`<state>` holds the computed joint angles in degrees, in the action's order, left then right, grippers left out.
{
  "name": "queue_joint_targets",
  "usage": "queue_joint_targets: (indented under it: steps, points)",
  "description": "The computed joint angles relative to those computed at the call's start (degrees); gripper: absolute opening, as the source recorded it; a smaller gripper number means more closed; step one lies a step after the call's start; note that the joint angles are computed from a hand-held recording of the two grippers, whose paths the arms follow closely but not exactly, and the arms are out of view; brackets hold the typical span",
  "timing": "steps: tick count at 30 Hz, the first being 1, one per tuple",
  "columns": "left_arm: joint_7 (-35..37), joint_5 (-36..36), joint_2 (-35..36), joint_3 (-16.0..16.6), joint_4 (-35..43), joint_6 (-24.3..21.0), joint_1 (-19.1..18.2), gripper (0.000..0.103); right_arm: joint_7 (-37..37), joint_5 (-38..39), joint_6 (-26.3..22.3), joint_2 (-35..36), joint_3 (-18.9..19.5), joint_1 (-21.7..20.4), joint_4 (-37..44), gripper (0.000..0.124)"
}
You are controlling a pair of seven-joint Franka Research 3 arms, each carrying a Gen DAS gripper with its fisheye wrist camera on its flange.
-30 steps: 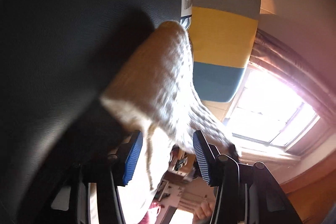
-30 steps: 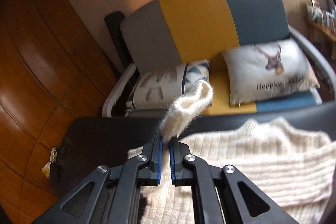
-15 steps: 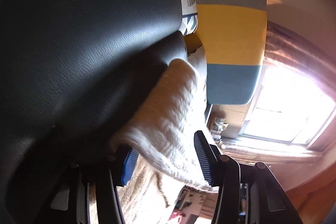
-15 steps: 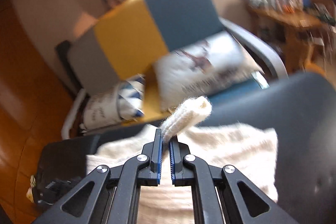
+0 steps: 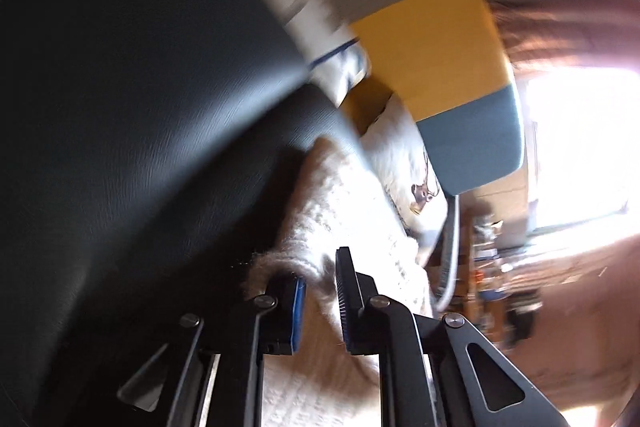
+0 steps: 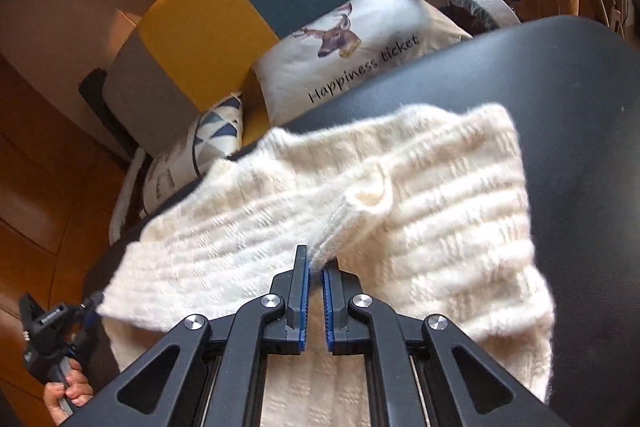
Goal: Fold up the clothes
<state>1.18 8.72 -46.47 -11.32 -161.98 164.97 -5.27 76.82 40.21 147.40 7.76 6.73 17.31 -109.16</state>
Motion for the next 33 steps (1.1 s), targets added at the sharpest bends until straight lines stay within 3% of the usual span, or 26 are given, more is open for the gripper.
queue_joint_targets:
  steps: [2, 4, 9, 12, 14, 17, 21, 23, 26, 29, 33]
  points:
    - [0.29, 2.92, -2.30, -3.82, 1.46, -7.14, 1.65, 0.014, -0.17, 1.47, -0.31, 0.02, -0.11, -0.42, -1.69, 0.005]
    - [1.55, 3.76, -0.80, -3.47, 2.86, -10.71, 0.17, 0.014, -4.11, 8.16, -0.61, -0.29, 0.34, -1.58, -3.08, 0.005]
    - [3.59, 0.79, 0.12, 0.86, 0.11, -10.77, -3.93, 0.014, -9.82, 20.72, -4.08, 0.03, -0.03, -3.51, -3.07, 0.016]
    - [4.08, -0.20, -0.57, 1.43, -1.26, -9.28, -4.46, 0.014, -10.11, 23.90, -1.61, -0.31, -0.20, -3.37, -3.64, 0.016]
    - [5.00, -0.43, -1.31, 1.59, -1.24, -10.09, -4.77, 0.014, -8.65, 20.03, 0.29, -0.70, -0.51, -2.60, -3.93, 0.016]
    - [5.88, -0.81, -1.46, 1.68, -1.14, -10.41, -4.85, 0.014, -5.63, 13.49, -0.74, -0.72, -1.11, -2.27, -3.68, 0.015]
    - [7.45, -4.87, -6.30, 6.00, -5.84, -5.28, -7.78, 0.016, -2.62, 7.99, 2.94, -3.50, -1.60, -1.90, -5.66, 0.022]
    - [9.08, -6.00, -9.80, 7.37, -7.21, -5.66, -8.32, 0.019, -2.08, 5.05, 4.82, -4.88, -1.77, -1.65, -6.22, 0.023]
    - [12.88, -5.21, -13.28, 8.02, -6.91, -8.33, -6.29, 0.025, -4.62, 3.94, 1.94, -5.03, -1.62, -1.44, -3.76, 0.025]
    - [19.11, -5.35, -9.69, 11.63, -4.32, -7.30, -5.85, 0.032, -5.47, -1.37, -0.15, -3.30, -0.83, -0.05, -0.34, 0.025]
    - [30.53, -9.23, 2.27, 20.19, 1.91, -4.21, -11.28, 0.039, -4.94, -6.44, -2.49, 0.15, 0.02, 1.47, 3.97, 0.025]
